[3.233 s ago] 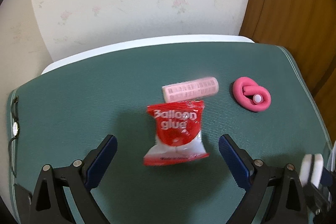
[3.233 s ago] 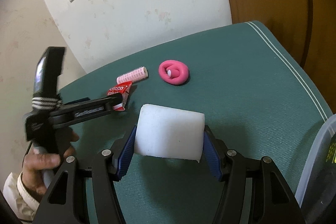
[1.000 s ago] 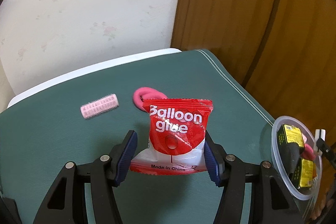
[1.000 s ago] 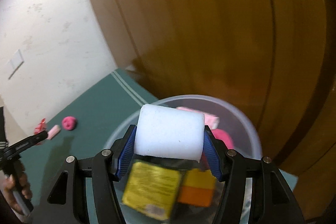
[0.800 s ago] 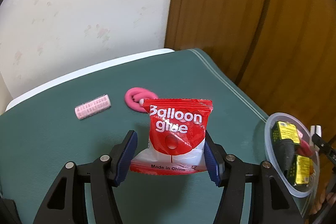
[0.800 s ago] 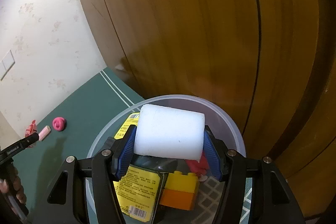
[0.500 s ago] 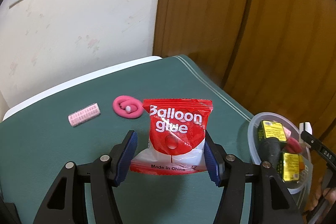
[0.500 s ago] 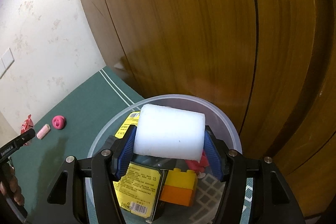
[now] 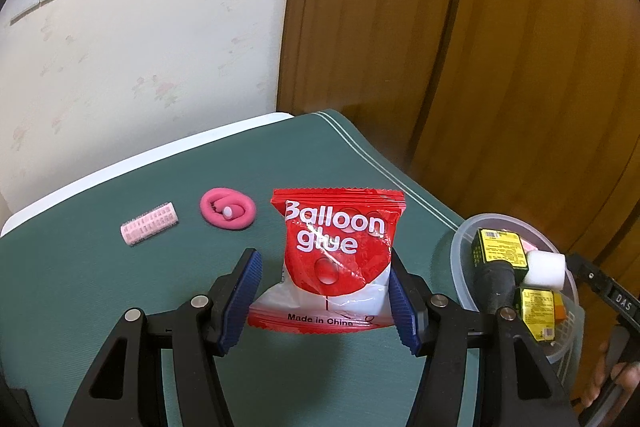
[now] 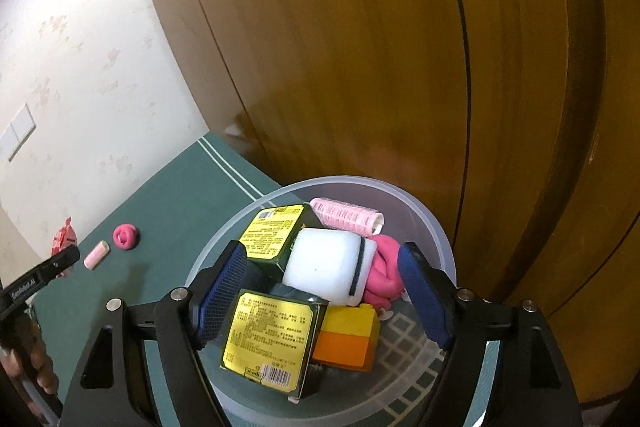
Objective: Organize objects
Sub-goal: 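Carry the sponge block and glue packet over the clear bowl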
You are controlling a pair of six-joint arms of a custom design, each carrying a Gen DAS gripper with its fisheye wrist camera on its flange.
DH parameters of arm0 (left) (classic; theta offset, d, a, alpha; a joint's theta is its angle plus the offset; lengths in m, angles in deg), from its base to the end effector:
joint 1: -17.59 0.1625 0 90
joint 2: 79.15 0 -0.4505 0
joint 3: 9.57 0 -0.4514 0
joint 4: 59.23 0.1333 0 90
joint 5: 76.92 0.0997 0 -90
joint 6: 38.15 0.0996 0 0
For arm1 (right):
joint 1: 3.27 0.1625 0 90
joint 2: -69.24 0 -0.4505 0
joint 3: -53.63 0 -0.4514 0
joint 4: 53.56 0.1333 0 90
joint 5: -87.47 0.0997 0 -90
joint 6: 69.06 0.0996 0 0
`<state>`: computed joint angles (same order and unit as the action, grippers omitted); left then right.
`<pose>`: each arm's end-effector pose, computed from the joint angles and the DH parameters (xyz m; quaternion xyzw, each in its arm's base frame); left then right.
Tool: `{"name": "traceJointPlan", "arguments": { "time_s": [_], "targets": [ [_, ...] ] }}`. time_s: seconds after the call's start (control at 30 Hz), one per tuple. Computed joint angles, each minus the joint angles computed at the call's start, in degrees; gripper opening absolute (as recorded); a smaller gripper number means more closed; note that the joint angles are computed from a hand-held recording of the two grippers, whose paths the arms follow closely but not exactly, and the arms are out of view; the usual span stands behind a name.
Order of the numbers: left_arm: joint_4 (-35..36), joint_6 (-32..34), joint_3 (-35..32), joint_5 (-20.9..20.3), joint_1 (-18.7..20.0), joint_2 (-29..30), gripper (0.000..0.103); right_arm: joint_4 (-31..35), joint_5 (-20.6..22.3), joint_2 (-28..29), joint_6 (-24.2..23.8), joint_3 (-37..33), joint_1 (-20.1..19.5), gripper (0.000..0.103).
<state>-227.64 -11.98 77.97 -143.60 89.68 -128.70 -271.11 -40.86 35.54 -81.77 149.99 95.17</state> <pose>-0.0765 -0.7984 0.2225 0.2802 0.8781 -0.3238 0.2135 0.1728 -0.6771 0.0686 -0.0268 -0.8159 0.4961 0.2957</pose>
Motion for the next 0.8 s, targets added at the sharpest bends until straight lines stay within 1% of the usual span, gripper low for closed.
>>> {"name": "traceJointPlan", "arguments": {
  "time_s": [0.1,0.2,0.33,0.47,0.53,0.8],
  "targets": [
    [-0.3,0.1,0.4,-0.4,-0.1,-0.3,0.063,0.7,0.4,0.2,0.1,-0.7,0.2,0.079],
    [-0.9,0.3,0.9,-0.8,-0.3,-0.7,0.063,0.0,0.9,-0.2,0.7,0.1,0.2,0.079],
    [-1.5,1.1,1.5,-1.2,-0.5,-0.9,0.063,-1.6,-0.3,-0.3,0.1,0.6,0.4,0.079],
    [-1.3,1.5,1.8,-1.2,-0.7,-0.8,0.063,-1.5,0.1,-0.9,1.0,1.5,0.1,0.079],
    [-1.5,1.9,1.9,-1.1,-0.8,-0.7,0.063,-2.3,-0.6,-0.5,0.5,1.3,0.2,0.079],
    [-2.6,4.4,2.9,-0.6,-1.4,-0.1,0.063,-2.5,0.9,-1.4,1.2,2.7,-0.5,0.079]
  ]
}}
